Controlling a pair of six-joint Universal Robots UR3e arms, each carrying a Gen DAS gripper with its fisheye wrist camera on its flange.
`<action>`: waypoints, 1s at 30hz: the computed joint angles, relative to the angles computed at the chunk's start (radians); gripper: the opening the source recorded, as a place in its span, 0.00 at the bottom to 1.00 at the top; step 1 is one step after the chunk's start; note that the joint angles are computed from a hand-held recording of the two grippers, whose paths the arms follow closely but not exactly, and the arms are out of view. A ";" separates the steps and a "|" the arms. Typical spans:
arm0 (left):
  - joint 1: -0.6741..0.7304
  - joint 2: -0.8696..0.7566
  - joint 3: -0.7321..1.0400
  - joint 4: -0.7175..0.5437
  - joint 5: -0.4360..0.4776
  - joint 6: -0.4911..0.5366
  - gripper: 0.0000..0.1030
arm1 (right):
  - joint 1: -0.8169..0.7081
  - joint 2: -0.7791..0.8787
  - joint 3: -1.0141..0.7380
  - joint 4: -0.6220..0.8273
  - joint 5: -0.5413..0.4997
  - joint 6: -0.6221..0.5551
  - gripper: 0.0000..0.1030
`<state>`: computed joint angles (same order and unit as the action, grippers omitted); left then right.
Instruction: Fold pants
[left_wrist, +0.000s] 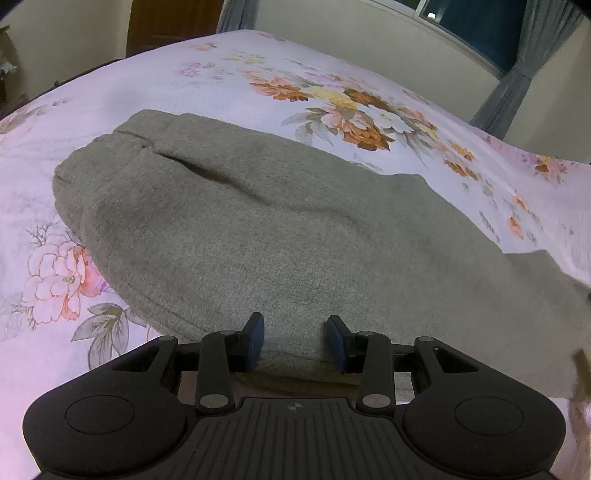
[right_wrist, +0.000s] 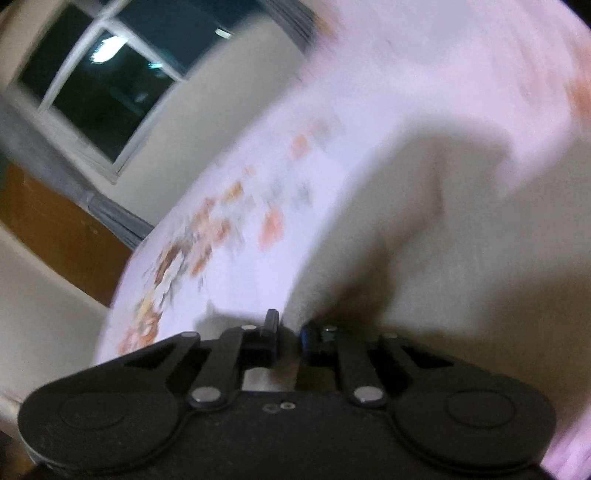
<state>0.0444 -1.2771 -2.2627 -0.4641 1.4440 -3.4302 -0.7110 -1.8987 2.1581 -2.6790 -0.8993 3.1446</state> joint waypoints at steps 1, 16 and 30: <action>0.000 0.001 0.000 0.000 0.000 0.001 0.37 | 0.043 -0.040 -0.016 -0.002 -0.060 -0.080 0.11; -0.014 0.002 0.001 0.001 0.016 -0.006 0.37 | -0.476 -0.387 -0.034 1.068 0.222 -0.654 0.44; -0.032 -0.022 0.015 0.008 0.042 -0.015 0.37 | -0.205 0.194 -0.075 0.158 -0.009 -0.018 0.38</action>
